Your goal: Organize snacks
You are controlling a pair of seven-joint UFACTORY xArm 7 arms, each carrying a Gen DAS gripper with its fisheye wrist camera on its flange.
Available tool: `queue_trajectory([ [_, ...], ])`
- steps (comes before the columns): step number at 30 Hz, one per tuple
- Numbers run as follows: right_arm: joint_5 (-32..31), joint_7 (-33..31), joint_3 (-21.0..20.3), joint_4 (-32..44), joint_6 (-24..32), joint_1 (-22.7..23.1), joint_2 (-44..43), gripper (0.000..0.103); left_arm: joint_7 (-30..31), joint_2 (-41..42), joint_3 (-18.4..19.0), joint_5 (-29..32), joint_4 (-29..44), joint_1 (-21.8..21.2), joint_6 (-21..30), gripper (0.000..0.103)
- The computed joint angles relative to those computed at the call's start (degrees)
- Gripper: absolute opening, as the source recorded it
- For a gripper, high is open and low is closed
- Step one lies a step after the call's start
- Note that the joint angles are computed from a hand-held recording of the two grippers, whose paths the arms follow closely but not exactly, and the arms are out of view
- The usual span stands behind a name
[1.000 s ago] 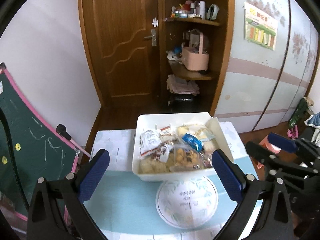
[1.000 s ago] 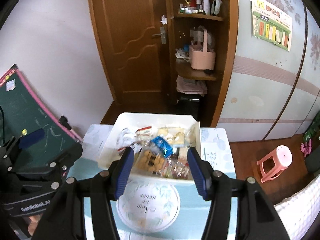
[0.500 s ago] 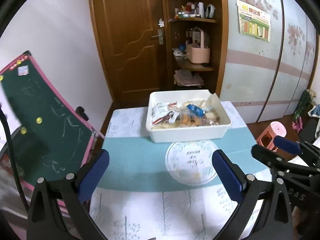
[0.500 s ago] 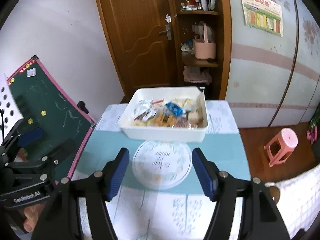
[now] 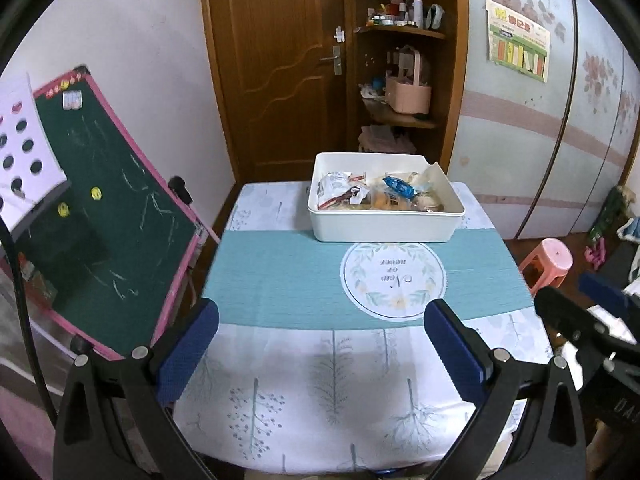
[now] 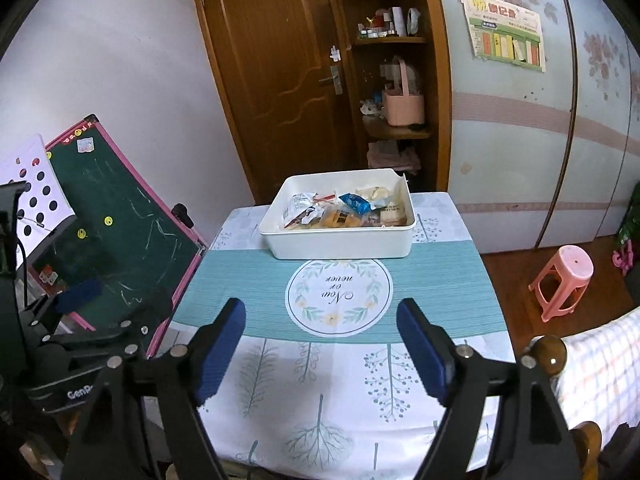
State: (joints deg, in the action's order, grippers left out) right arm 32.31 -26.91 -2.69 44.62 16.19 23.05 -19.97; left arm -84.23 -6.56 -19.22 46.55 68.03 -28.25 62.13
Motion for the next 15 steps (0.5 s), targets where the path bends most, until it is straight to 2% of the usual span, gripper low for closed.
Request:
queue_trajectory([
  [3, -0.5, 0.8, 0.6, -0.9, -0.8, -0.4, -0.3, 0.08, -0.9, 0.2, 0.2, -1.9, -0.6, 0.1, -1.2, 0.102],
  [6, -1.3, 1.6, 0.9, -1.3, -2.2, -0.4, -0.4, 0.08, 0.7, 2.2, 0.6, -4.5, 0.1, -0.4, -2.3, 0.102],
  [8, -2.8, 2.6, 1.5, -2.1, -3.7, -0.9, -0.6, 0.08, 0.3, 3.2, 0.6, -3.8, 1.1, -1.1, -0.3, 0.102],
  [12, -6.8, 5.1, 2.4, -3.1, -5.3, -1.9, -0.6, 0.08, -2.5, 2.3, 0.8, -1.4, 0.9, -1.7, 0.8, 0.102],
  [15, -10.0, 7.5, 3.1, -3.8, -6.2, -3.0, -0.1, 0.08, -1.9, 3.0, 1.0, -1.6, 1.6, -1.8, 0.8, 0.102],
])
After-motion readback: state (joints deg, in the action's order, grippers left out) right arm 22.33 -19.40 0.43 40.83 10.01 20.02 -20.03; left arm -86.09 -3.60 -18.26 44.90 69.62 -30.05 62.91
